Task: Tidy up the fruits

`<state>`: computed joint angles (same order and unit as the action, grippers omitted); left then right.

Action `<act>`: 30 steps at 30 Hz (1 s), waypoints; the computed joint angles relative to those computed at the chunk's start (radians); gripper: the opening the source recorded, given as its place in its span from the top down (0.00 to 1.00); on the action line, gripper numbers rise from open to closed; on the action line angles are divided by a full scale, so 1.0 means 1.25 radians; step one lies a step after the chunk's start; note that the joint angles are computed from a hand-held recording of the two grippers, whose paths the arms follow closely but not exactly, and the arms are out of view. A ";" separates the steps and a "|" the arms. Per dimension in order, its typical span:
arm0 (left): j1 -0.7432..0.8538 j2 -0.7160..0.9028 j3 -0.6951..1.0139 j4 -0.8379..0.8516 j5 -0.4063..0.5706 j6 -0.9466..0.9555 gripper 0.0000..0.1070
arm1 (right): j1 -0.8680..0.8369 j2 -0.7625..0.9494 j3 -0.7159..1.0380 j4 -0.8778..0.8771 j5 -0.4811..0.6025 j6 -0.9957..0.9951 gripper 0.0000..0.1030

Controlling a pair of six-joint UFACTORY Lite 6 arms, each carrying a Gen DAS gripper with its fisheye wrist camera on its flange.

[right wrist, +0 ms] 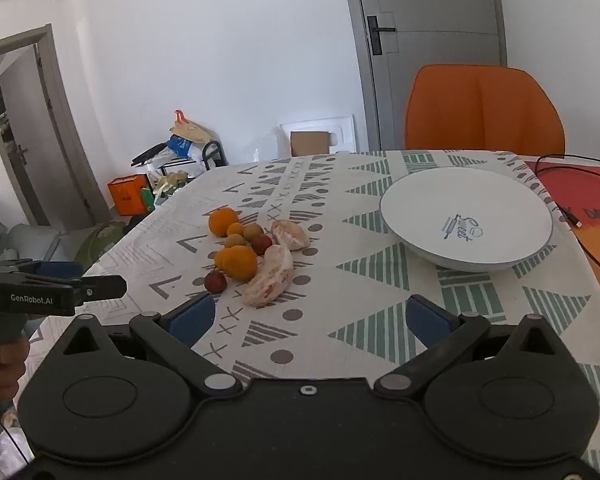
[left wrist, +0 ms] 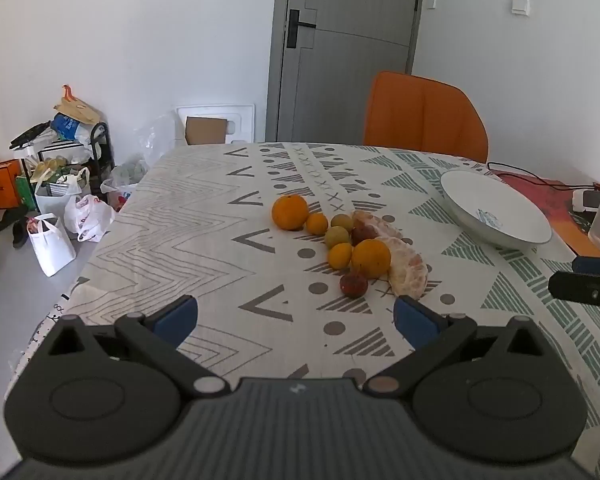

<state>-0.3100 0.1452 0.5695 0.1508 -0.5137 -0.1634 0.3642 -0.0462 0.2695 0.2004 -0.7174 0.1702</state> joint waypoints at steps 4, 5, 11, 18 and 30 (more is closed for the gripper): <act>-0.004 0.003 -0.004 -0.004 -0.009 0.003 0.04 | 0.007 0.004 -0.004 0.033 -0.013 -0.006 0.00; -0.006 0.005 -0.005 -0.007 -0.011 0.006 0.04 | 0.006 0.004 -0.005 0.035 -0.014 -0.007 0.00; -0.001 -0.005 -0.007 0.003 -0.003 -0.002 0.04 | -0.025 0.001 0.004 -0.032 0.013 0.029 0.00; 0.008 -0.020 -0.013 0.027 0.003 -0.018 0.04 | 0.001 0.001 0.002 0.003 0.009 0.008 0.00; 0.007 -0.020 -0.015 0.033 -0.002 -0.021 0.04 | 0.011 0.014 0.010 0.023 0.010 -0.005 0.00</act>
